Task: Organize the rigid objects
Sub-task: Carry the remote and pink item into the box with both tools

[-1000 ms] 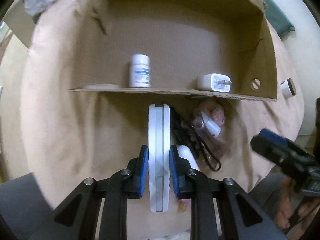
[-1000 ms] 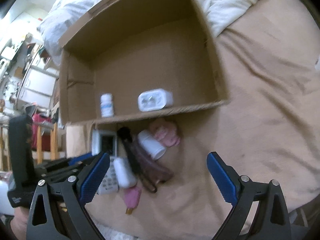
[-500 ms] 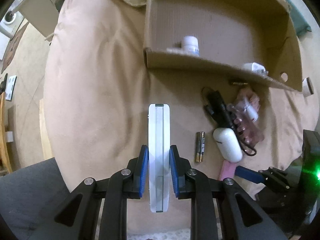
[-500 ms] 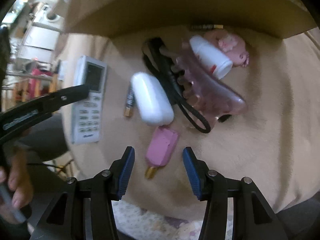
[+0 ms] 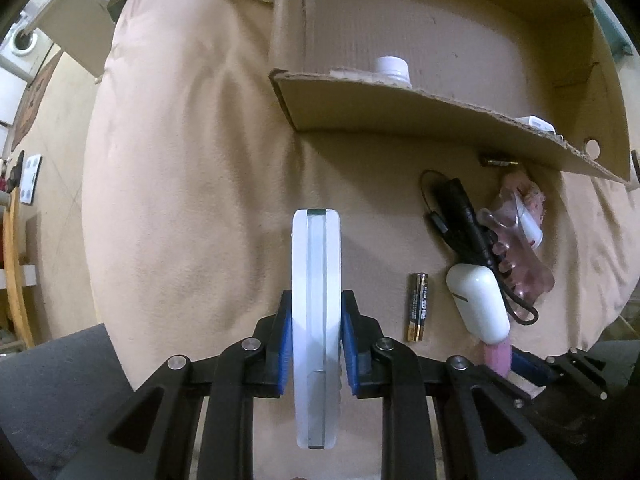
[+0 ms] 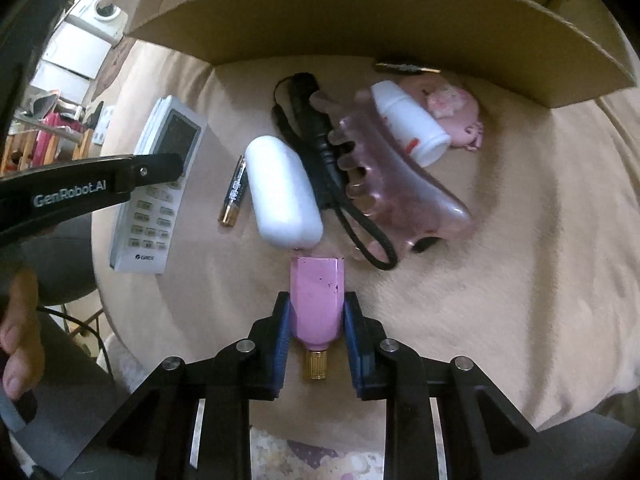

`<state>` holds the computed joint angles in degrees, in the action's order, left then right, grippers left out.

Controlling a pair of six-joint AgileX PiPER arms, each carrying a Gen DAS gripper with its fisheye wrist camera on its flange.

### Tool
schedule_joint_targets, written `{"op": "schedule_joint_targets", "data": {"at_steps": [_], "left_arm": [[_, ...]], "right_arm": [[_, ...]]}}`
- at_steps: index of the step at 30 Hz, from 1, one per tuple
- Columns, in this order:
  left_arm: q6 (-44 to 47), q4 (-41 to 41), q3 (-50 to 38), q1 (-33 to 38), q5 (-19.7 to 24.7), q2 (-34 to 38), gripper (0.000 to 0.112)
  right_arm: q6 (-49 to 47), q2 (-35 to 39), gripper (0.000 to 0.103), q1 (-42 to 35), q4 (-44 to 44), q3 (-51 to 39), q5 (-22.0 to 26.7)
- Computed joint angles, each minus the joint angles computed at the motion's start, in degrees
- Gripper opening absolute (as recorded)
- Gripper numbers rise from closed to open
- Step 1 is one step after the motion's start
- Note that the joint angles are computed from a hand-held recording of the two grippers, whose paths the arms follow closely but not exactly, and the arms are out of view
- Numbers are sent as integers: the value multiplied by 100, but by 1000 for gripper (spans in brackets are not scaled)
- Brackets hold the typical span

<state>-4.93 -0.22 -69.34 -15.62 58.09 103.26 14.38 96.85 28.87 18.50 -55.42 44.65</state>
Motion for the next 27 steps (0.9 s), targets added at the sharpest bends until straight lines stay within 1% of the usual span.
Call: {"op": "schedule_joint_targets", "data": {"at_steps": [3, 5, 11, 19, 21, 26, 27], "left_arm": [[139, -12, 43, 110, 15, -67, 19], [178, -35, 63, 154, 15, -80, 19], [342, -18, 64, 314, 58, -236, 19], [443, -49, 21, 377, 145, -742, 19], [407, -51, -44, 366, 244, -889, 19], [413, -58, -228, 353, 319, -1060, 19], [407, -56, -357, 351, 405, -1052, 19]], "right_arm": [[-83, -321, 26, -157, 47, 162, 96], [-83, -390, 26, -264, -23, 145, 117], [-347, -885, 26, -692, 124, 375, 159], [-587, -1544, 26, -1160, 132, 373, 354], [-580, -1706, 26, -1249, 98, 312, 467], [-747, -1739, 26, -1525, 116, 10, 592], [-785, -1693, 26, -1537, 165, -29, 520]]}}
